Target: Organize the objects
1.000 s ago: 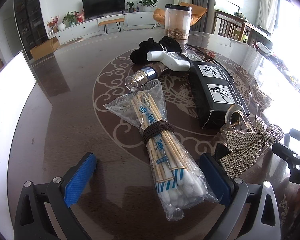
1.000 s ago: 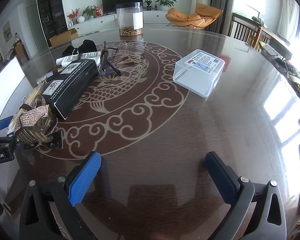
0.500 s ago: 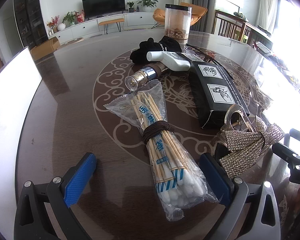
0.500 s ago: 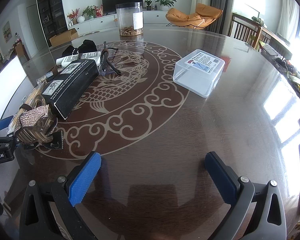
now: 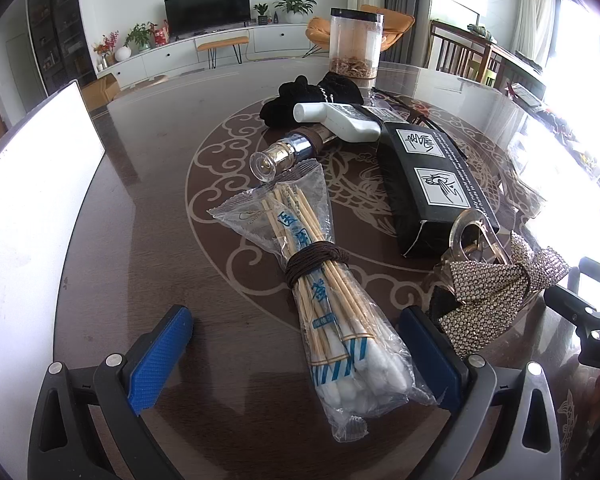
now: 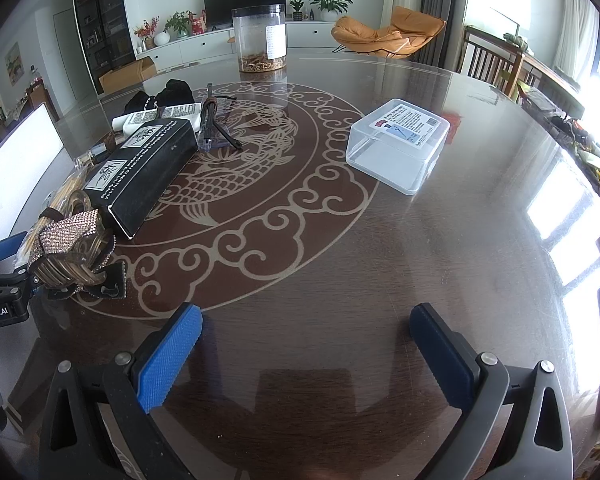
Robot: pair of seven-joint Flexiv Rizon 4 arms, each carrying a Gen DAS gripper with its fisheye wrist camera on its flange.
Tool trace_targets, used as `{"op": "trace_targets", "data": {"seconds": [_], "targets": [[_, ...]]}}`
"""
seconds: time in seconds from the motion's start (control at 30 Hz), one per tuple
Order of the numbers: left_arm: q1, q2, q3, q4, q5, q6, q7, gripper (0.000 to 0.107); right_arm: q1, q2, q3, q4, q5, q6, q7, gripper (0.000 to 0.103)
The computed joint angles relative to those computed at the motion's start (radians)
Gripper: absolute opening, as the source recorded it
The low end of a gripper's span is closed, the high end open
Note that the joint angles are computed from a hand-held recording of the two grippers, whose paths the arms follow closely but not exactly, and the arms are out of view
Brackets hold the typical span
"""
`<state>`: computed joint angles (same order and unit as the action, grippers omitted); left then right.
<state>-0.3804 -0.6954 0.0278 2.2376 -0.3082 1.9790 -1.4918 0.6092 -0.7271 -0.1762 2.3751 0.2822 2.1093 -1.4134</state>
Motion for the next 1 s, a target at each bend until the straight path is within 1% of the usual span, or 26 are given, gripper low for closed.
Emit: {"op": "trace_targets", "data": {"seconds": [0.73,0.77,0.93,1.0], "targets": [[-0.001,0.003,0.002,0.000,0.002,-0.008,-0.002,0.103,0.001,0.000,0.001,-0.001,0.003,-0.001,-0.001,0.103],[0.006,0.012,-0.005,0.012,0.008,-0.015,-0.002,0.103,0.001,0.000,0.001,-0.001,0.003,-0.001,-0.001,0.103],[0.056,0.065,-0.043,0.137,0.090,0.046,-0.013,0.103,0.001,0.000,0.001,-0.001,0.003,-0.001,-0.001,0.103],[0.078,0.091,-0.055,0.175,0.111,0.038,-0.015,0.103,0.001,-0.001,0.000,-0.002,0.003,-0.001,-0.001,0.103]]}}
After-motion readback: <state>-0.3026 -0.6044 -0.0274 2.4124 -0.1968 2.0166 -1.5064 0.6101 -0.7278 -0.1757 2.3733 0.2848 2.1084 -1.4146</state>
